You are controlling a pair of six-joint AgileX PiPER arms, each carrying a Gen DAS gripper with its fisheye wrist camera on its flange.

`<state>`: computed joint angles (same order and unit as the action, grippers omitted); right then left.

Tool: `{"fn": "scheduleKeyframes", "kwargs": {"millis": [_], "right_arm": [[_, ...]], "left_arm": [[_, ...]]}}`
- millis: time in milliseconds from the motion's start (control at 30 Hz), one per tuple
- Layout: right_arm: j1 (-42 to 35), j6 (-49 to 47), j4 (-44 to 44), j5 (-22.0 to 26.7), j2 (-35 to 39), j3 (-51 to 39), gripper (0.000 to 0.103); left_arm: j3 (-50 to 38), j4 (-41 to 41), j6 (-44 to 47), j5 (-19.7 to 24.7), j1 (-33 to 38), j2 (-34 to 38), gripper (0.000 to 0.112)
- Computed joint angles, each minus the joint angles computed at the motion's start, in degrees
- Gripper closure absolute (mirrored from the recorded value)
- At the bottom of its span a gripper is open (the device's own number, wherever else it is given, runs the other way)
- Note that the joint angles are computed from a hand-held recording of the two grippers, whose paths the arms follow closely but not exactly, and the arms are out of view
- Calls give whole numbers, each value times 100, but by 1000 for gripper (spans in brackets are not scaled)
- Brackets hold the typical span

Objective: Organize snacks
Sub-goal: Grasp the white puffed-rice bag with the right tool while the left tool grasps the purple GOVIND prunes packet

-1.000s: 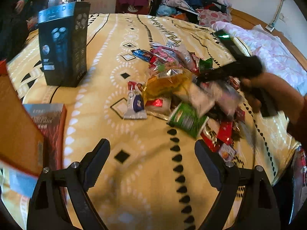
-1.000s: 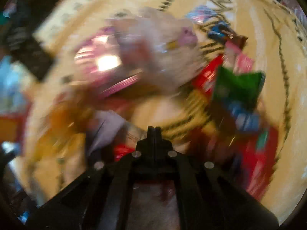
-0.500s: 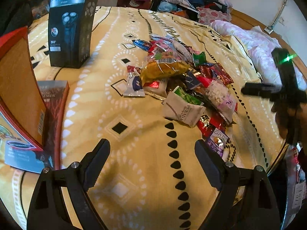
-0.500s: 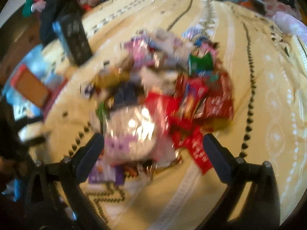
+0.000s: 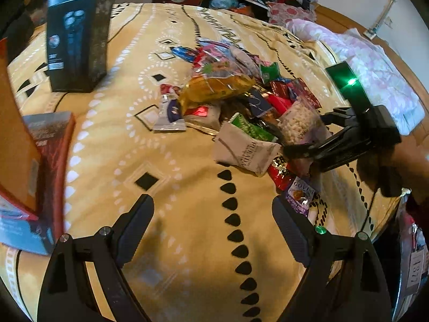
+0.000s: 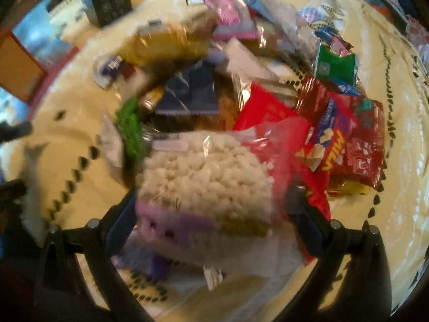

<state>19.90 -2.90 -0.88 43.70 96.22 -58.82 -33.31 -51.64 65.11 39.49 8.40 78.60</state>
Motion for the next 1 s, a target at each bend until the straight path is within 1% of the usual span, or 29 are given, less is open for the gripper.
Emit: {"fn": "scheduleKeyframes", "kwargs": {"millis": [33, 67, 100, 167, 200, 233, 300, 367, 400, 433, 467, 500, 533, 567, 600, 633, 667, 700, 733, 767, 833, 933, 1000], "right_arm": [[38, 158, -116, -162, -69, 131, 10], [-17, 211, -50, -299, -244, 287, 17], [-78, 171, 56, -351, -407, 383, 21], [-263, -106, 466, -527, -876, 684, 23], [-322, -166, 584, -615, -1096, 833, 23], [-414, -200, 708, -682, -1357, 999, 24], [-557, -317, 1065, -820, -1747, 1255, 24], [-886, -751, 1778, -903, -2144, 1535, 24], [-989, -842, 2023, -923, -2279, 1646, 24], [-1103, -978, 2251, -919, -2399, 1749, 23], [-1176, -1080, 2429, -950, -2502, 1877, 23], [-1226, -1148, 2545, -975, -2569, 1999, 23], [-1222, -1161, 2602, -1002, -2598, 2099, 23], [-1218, -1142, 2602, -1045, -2589, 2166, 23], [-1252, -1141, 2592, -1072, -2646, 2271, 23], [-1329, -1274, 2694, -1062, -2757, 2387, 23], [-1398, -1394, 2804, -1024, -2836, 2452, 23], [-1507, -1569, 2957, -978, -2960, 2569, 22], [-1713, -1967, 3265, -924, -3013, 2695, 22], [-1910, -2350, 3582, -816, -3037, 2811, 22], [-2178, -2841, 4030, -626, -3097, 3002, 22], [-2427, -3117, 4309, -520, -3122, 3171, 22], [-2825, -3569, 4735, -223, -3194, 3229, 23]], "left_arm": [[-23, -49, 25, -66, -101, 68, 21], [-42, -104, 77, -114, -175, 118, 21], [-68, -272, 289, -187, -272, 212, 21], [-107, -655, 832, -285, -391, 409, 21], [-127, -973, 1248, -341, -455, 561, 21], [-181, -1329, 1724, -327, -510, 802, 21], [-360, -1853, 2356, -335, -643, 1287, 21], [-481, -2308, 2721, -463, -798, 1581, 21], [-652, -2368, 2647, -444, -871, 1811, 21], [-793, -2328, 2521, -300, -872, 1978, 21], [-999, -2170, 2317, 41, -830, 2207, 21], [-1191, -1884, 2044, 451, -787, 2386, 27], [-1427, -1509, 1772, 1024, -692, 2567, 40], [-1575, -1224, 1587, 1597, -638, 2679, 50], [-1603, -1019, 1617, 2138, -519, 2655, 63], [-1428, -859, 1875, 2463, -399, 2402, 64], [-1333, -767, 1985, 2558, -309, 2256, 64], [-1182, -609, 1982, 2553, -202, 2044, 64], [-1074, -549, 1983, 2437, -142, 1904, 64], [-937, -513, 2001, 2174, -137, 1728, 64], [-642, -460, 2054, 1449, -318, 1316, 64], [-512, -517, 2002, 1086, -640, 1117, 59], [-459, -609, 1935, 904, -924, 1047, 59]]}}
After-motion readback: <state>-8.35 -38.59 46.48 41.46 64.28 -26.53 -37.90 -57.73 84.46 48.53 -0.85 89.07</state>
